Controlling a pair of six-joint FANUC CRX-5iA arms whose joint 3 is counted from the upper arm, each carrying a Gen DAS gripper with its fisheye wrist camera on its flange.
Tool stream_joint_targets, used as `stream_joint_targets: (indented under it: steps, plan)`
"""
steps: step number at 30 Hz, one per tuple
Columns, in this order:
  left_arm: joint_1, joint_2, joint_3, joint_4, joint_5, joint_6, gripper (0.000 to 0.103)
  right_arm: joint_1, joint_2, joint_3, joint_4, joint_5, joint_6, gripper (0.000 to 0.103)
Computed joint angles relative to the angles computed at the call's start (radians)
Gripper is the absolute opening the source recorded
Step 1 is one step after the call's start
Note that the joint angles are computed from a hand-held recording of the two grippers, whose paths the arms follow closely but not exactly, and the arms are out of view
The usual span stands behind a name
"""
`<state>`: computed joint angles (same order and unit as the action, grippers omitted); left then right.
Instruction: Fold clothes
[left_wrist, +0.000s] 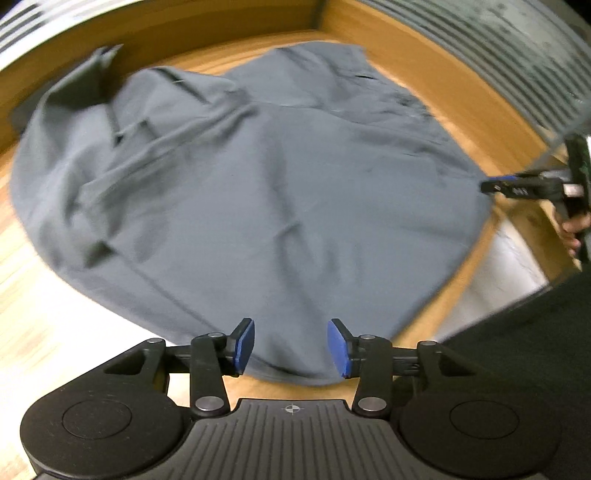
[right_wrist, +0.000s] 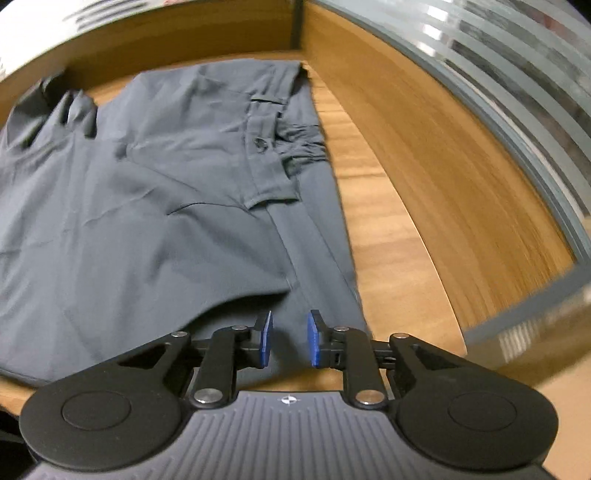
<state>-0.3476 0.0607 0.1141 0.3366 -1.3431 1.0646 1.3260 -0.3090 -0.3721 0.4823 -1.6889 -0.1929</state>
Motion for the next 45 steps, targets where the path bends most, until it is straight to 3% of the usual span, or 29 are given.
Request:
stream_joint_targets:
  steps: [2, 5, 8, 10, 12, 25, 33, 36, 41, 45]
  plan:
    - [0.000, 0.006, 0.009, -0.025, 0.018, 0.050, 0.054, -0.036, 0.021, 0.001, -0.004, 0.023, 0.068, 0.026]
    - [-0.002, 0.010, 0.021, -0.066, 0.041, 0.106, 0.059, -0.062, 0.030, -0.004, -0.003, 0.050, 0.119, 0.044]
    - [0.002, 0.008, 0.029, -0.095, 0.047, 0.159, 0.061, -0.041, 0.043, -0.005, 0.013, 0.008, 0.137, 0.056]
    - [0.008, 0.009, 0.034, -0.106, 0.041, 0.181, 0.061, -0.048, 0.026, -0.009, 0.005, 0.011, 0.094, 0.054]
    - [0.009, 0.008, 0.038, -0.120, 0.038, 0.195, 0.061, -0.059, 0.017, -0.012, -0.003, 0.007, 0.065, 0.044]
    - [0.082, 0.057, 0.095, -0.126, 0.052, 0.289, 0.062, -0.035, 0.024, 0.019, -0.075, -0.157, 0.051, 0.042]
    - [0.151, 0.146, 0.187, -0.133, 0.074, 0.314, 0.062, -0.030, 0.056, 0.130, -0.076, -0.184, 0.047, 0.041]
    - [0.162, 0.181, 0.218, -0.143, 0.101, 0.301, 0.062, -0.019, 0.091, 0.187, -0.034, -0.174, 0.008, 0.043]
    - [0.187, 0.257, 0.275, -0.124, 0.132, 0.253, 0.061, -0.023, 0.151, 0.250, 0.030, -0.064, -0.115, 0.051]
    - [0.211, 0.322, 0.322, -0.083, 0.140, 0.166, 0.061, -0.033, 0.269, 0.360, 0.029, -0.047, -0.113, 0.065]
